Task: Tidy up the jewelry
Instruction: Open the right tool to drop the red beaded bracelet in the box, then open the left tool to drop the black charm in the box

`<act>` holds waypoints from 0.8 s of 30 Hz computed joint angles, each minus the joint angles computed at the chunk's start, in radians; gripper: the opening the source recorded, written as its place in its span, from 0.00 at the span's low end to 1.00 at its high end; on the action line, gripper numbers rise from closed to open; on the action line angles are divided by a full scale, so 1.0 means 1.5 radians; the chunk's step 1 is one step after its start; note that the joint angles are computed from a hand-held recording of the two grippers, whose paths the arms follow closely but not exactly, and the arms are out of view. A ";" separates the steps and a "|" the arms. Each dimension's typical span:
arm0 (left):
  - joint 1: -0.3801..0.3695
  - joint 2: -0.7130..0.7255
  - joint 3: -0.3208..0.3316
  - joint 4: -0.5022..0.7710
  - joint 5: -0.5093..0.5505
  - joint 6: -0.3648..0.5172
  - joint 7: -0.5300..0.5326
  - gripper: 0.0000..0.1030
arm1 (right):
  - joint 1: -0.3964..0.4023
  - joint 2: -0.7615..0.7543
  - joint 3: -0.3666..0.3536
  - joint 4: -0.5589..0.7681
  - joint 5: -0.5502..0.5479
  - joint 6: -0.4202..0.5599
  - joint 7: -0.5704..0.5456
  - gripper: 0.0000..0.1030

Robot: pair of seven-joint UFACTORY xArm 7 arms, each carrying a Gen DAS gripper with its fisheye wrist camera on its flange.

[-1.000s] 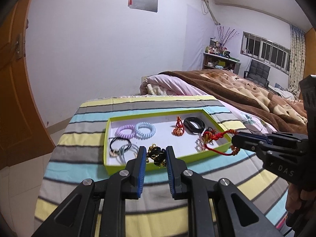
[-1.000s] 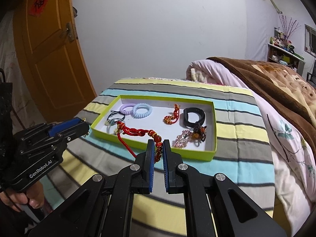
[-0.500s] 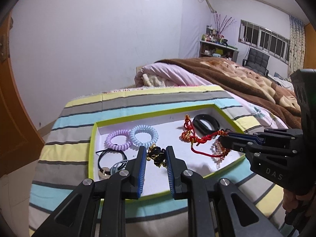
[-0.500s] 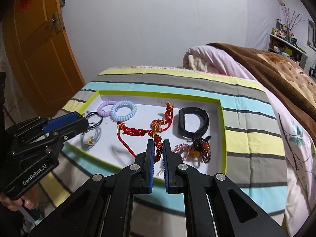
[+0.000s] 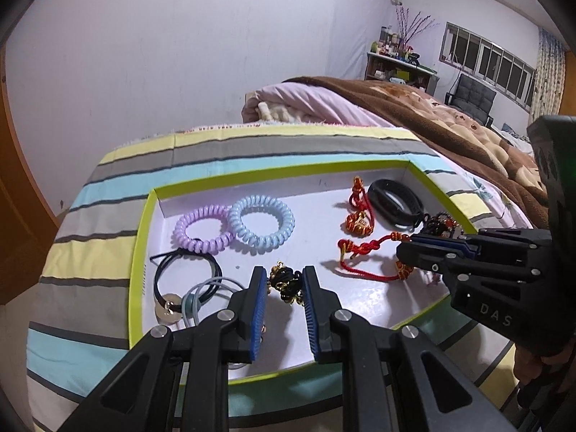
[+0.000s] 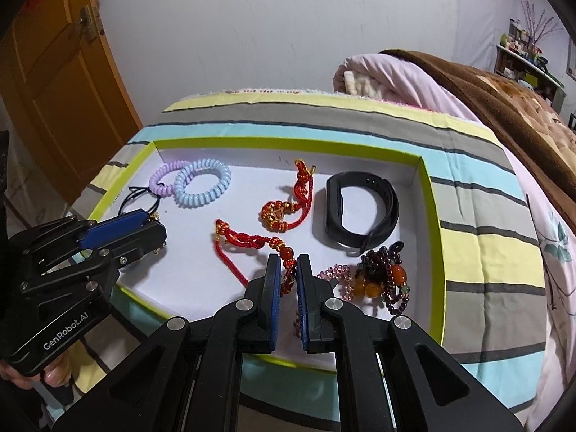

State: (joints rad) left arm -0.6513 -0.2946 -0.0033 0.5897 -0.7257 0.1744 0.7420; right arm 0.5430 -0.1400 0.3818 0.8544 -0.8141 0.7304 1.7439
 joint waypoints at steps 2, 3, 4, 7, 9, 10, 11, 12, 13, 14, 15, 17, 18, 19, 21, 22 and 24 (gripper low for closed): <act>0.006 0.006 -0.005 0.002 0.005 0.003 -0.008 0.20 | 0.001 0.001 -0.001 0.001 0.003 0.002 -0.006 0.09; 0.007 0.008 -0.005 0.003 0.006 0.004 -0.009 0.20 | 0.001 0.001 -0.001 0.001 0.004 0.004 -0.009 0.09; 0.009 0.009 -0.006 0.004 0.006 0.006 -0.010 0.20 | 0.001 0.001 -0.001 0.002 0.005 0.004 -0.012 0.12; 0.013 0.010 -0.009 0.005 0.006 0.014 -0.011 0.20 | 0.002 0.002 0.001 0.004 -0.002 0.006 -0.010 0.29; 0.012 0.007 -0.007 0.004 -0.001 0.015 -0.006 0.20 | 0.003 0.000 0.002 0.004 -0.006 0.007 -0.008 0.31; 0.009 0.007 -0.005 0.004 -0.007 0.014 -0.001 0.20 | 0.004 0.000 0.004 0.006 -0.007 0.010 -0.007 0.31; 0.007 0.004 -0.003 0.003 -0.014 0.015 0.004 0.20 | 0.005 -0.001 0.005 0.007 -0.009 0.012 -0.006 0.31; 0.008 -0.001 -0.003 0.001 -0.016 0.018 0.005 0.20 | 0.006 -0.002 0.005 0.007 -0.010 0.014 -0.005 0.31; 0.007 -0.006 -0.001 -0.001 -0.022 0.018 0.008 0.20 | 0.007 -0.003 0.007 0.009 -0.012 0.017 -0.004 0.31; 0.008 -0.011 -0.002 -0.004 -0.022 0.018 0.006 0.20 | 0.008 -0.004 0.009 0.010 -0.013 0.020 -0.003 0.31; 0.010 -0.017 -0.004 -0.007 -0.020 0.017 0.003 0.20 | 0.010 -0.006 0.010 0.011 -0.014 0.024 -0.001 0.31; 0.007 -0.032 -0.002 -0.016 -0.021 0.013 -0.001 0.20 | 0.012 -0.010 0.015 0.013 -0.016 0.034 0.003 0.31; 0.005 -0.040 0.000 -0.021 -0.019 0.013 -0.004 0.20 | 0.014 -0.014 0.018 0.014 -0.018 0.040 0.006 0.31; 0.004 -0.049 0.001 -0.027 -0.016 0.011 -0.008 0.20 | 0.015 -0.018 0.020 0.013 -0.018 0.043 0.008 0.31; -0.001 -0.064 0.005 -0.036 -0.007 0.009 -0.017 0.20 | 0.018 -0.028 0.026 0.011 -0.019 0.052 0.014 0.31; -0.004 -0.072 0.009 -0.041 -0.003 0.010 -0.021 0.20 | 0.019 -0.033 0.031 0.011 -0.020 0.059 0.018 0.31; -0.012 -0.091 0.017 -0.053 0.004 0.008 -0.028 0.20 | 0.021 -0.040 0.039 0.012 -0.020 0.068 0.024 0.31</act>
State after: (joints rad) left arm -0.6691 -0.4306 0.0215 0.5104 -0.7192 0.1871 0.6992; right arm 0.5744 -0.1993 0.4398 0.8732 -0.8441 0.8328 1.7796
